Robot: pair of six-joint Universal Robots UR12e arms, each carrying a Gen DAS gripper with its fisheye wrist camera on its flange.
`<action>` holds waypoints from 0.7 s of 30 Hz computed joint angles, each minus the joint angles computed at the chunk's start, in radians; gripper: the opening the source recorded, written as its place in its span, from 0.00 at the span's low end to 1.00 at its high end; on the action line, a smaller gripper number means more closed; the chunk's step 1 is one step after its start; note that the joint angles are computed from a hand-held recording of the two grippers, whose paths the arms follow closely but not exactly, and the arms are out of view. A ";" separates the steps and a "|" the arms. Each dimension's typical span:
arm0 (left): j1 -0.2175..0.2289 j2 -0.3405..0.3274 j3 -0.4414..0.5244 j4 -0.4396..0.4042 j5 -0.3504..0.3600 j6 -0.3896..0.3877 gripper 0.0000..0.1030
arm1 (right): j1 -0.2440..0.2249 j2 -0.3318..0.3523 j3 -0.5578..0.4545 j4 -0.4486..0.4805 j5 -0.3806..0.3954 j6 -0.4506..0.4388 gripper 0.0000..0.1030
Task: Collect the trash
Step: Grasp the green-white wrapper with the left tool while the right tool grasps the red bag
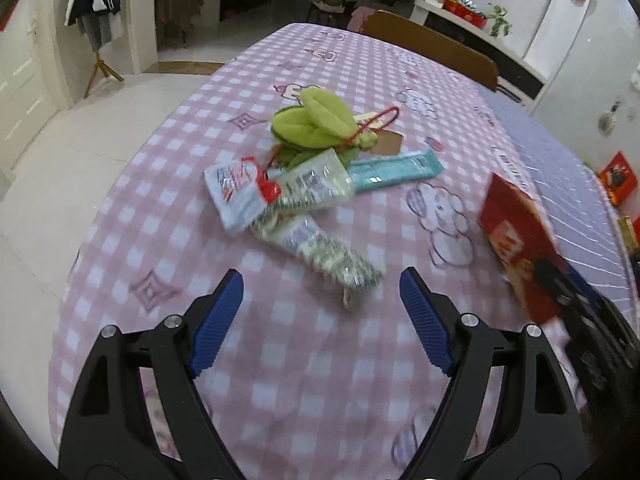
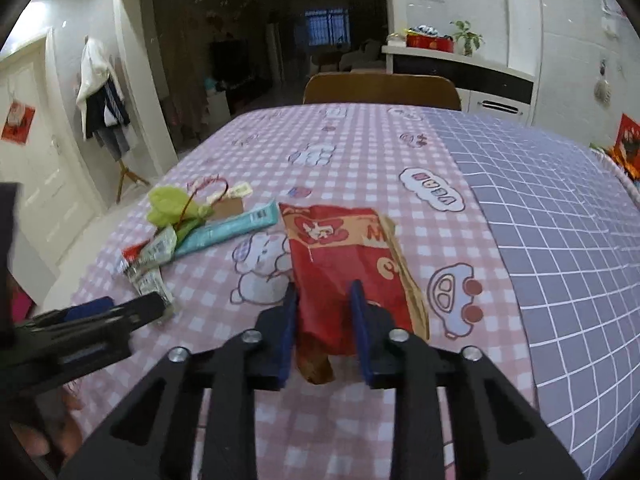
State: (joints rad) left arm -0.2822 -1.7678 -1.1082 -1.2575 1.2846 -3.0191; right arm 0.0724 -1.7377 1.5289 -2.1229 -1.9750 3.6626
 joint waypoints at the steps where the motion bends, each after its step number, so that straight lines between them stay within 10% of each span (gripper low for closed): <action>1: -0.002 -0.006 0.006 0.001 0.009 0.000 0.77 | -0.002 0.002 -0.003 -0.004 -0.002 -0.004 0.21; 13: -0.030 -0.056 0.071 -0.029 0.119 0.046 0.73 | 0.000 -0.019 0.008 -0.087 0.009 0.013 0.14; 21: -0.016 -0.038 0.057 -0.051 0.038 0.092 0.33 | 0.011 -0.029 0.011 -0.120 0.031 0.033 0.13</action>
